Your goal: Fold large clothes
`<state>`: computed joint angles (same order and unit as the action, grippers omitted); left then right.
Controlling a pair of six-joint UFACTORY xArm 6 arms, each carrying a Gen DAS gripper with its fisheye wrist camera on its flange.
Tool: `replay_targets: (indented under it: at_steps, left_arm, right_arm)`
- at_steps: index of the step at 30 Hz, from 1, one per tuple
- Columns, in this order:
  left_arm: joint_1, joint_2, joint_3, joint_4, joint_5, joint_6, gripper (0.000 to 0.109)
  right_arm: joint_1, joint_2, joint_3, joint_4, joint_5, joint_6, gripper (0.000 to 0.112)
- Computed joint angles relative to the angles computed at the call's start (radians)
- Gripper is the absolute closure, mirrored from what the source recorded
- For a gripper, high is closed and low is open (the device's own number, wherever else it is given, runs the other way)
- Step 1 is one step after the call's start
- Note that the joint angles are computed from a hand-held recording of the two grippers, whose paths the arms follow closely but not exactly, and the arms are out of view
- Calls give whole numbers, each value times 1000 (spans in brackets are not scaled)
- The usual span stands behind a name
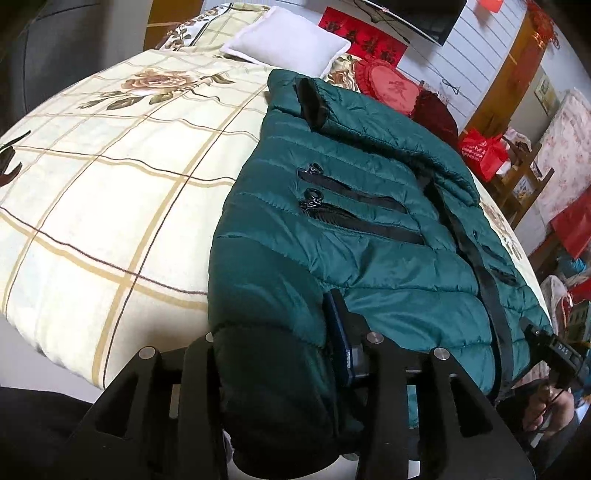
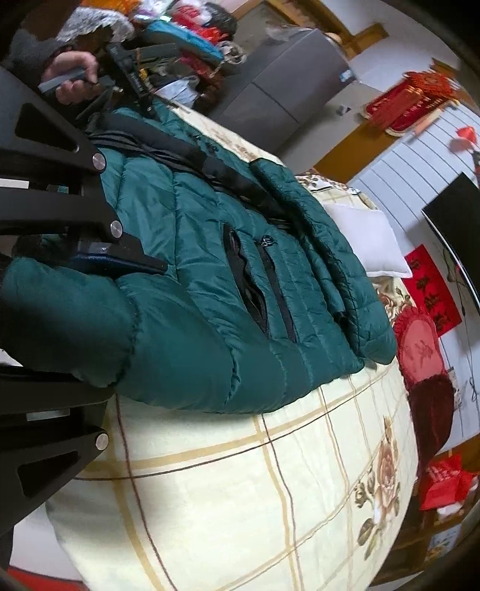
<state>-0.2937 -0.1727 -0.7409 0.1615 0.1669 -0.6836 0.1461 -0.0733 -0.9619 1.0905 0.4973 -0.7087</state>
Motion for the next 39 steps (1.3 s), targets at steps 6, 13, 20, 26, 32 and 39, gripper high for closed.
replay_targets:
  at_steps: [6, 13, 20, 26, 32, 39]
  left_arm:
    - [1, 3, 4, 4, -15, -11, 72]
    - [-3, 0, 1, -7, 0, 9, 72]
    - [-10, -4, -4, -65, 21, 60, 73]
    - [-26, -41, 6, -218, 53, 199, 88]
    - [-19, -149, 55, -328, 98, 301, 91]
    - [1, -242, 105, -406, 119, 374, 91]
  right_arm:
    - [17, -3, 1, -56, -21, 17, 86]
    - [42, -10, 12, -111, -73, 24, 86]
    - [55, -20, 23, -138, -105, 32, 87]
    - [72, -62, 49, -95, -150, -9, 93]
    - [71, -139, 94, -80, -134, 21, 94]
    - [95, -250, 164, -175, -130, 61, 94]
